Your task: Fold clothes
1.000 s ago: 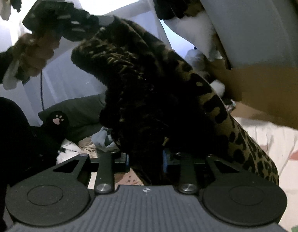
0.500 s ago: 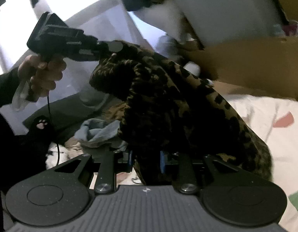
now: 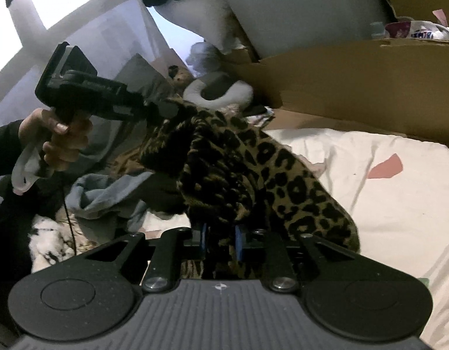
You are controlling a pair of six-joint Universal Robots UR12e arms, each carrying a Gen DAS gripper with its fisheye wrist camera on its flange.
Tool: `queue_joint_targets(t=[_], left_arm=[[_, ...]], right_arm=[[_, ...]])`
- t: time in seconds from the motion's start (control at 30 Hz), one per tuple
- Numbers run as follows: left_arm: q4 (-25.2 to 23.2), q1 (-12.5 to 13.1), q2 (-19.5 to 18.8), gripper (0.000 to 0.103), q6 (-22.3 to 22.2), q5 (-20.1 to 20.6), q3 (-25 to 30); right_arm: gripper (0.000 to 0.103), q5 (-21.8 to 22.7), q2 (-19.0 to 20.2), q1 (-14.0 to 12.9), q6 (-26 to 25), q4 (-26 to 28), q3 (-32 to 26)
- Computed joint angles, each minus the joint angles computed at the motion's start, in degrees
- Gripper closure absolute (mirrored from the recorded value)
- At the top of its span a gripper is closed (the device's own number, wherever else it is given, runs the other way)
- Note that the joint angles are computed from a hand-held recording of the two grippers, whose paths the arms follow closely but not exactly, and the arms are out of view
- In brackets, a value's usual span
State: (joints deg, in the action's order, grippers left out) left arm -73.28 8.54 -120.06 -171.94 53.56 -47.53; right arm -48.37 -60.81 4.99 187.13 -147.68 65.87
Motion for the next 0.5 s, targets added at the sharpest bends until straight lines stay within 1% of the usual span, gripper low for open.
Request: queue_joint_targets(t=[0.13, 0.27, 0.43, 0.5], left_arm=[[-0.7, -0.2, -0.9, 0.099, 0.2, 0.7, 0.3], [-0.9, -0.4, -2.0, 0.098, 0.6, 1.5, 0.7], [-1.0, -0.8, -3.7, 0.098, 0.6, 2.0, 1.7], [-1.1, -1.1, -4.5, 0.097, 0.8, 2.4, 2.3]], right_arm=[[0.086, -4.2, -0.2, 0.3, 0.5, 0.2, 0.4], [0.086, -5.9, -0.1, 0.3, 1.3, 1.0, 0.5], [0.087, -9.5, 0.1, 0.5, 3.3, 2.1, 0.5], [0.087, -10.6, 0.3, 0.5, 3.0, 2.7, 0.5]])
